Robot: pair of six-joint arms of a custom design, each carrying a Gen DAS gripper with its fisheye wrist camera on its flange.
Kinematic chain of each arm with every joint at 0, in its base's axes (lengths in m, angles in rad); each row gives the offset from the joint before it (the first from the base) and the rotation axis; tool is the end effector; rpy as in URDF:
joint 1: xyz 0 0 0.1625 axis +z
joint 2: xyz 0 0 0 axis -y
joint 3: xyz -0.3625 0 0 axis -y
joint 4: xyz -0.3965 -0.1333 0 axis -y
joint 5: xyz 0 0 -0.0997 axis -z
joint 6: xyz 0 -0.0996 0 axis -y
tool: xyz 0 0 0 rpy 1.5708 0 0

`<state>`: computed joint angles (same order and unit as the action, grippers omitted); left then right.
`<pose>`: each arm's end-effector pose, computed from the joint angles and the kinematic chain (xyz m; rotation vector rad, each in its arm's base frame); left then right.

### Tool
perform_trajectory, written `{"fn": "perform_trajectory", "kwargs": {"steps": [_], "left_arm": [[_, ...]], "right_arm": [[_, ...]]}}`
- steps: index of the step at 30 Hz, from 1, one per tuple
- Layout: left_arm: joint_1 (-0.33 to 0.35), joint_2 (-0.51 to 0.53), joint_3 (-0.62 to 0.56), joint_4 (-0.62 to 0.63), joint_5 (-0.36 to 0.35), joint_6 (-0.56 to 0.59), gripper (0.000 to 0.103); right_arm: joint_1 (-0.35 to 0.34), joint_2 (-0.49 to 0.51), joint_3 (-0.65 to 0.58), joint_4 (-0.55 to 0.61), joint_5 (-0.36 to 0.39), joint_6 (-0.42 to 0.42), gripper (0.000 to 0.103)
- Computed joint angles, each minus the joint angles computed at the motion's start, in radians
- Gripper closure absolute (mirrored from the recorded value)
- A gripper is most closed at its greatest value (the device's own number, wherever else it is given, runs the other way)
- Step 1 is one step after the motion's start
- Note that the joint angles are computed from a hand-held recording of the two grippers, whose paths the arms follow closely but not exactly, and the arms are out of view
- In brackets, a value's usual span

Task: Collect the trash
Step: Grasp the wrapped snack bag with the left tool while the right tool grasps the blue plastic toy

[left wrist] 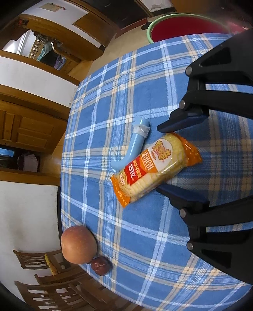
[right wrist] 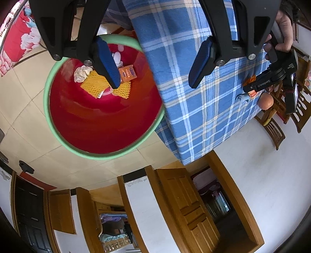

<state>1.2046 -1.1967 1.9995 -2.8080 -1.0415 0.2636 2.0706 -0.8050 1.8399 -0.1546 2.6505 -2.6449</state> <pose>-0.0200 -0.5648 0.1787 0.6507 2.4947 -0.6030 0.2349 -0.3352 -0.0168 -0.4616 -2.1582 1.2995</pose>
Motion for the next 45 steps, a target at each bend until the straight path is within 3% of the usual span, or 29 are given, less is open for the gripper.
{"fn": "perform_trajectory", "kwargs": {"steps": [10, 22, 29, 37, 45], "left_arm": [[0.036, -0.044, -0.004, 0.030, -0.072, 0.020, 0.055], [0.072, -0.131, -0.008, 0.048, -0.078, 0.063, 0.055], [0.099, -0.148, -0.027, 0.017, -0.060, 0.099, 0.055], [0.136, -0.127, -0.072, 0.004, -0.041, 0.112, 0.055], [0.165, -0.110, -0.105, 0.039, -0.067, 0.091, 0.055]], "right_arm": [[0.000, 0.049, -0.081, 0.039, -0.039, -0.037, 0.028], [-0.014, 0.167, -0.286, 0.138, -0.132, -0.153, 0.028], [-0.038, 0.269, -0.469, 0.246, -0.223, -0.249, 0.028], [-0.065, 0.424, -0.722, 0.395, -0.260, -0.326, 0.028], [-0.080, 0.598, -1.014, 0.551, -0.230, -0.397, 0.028]]}}
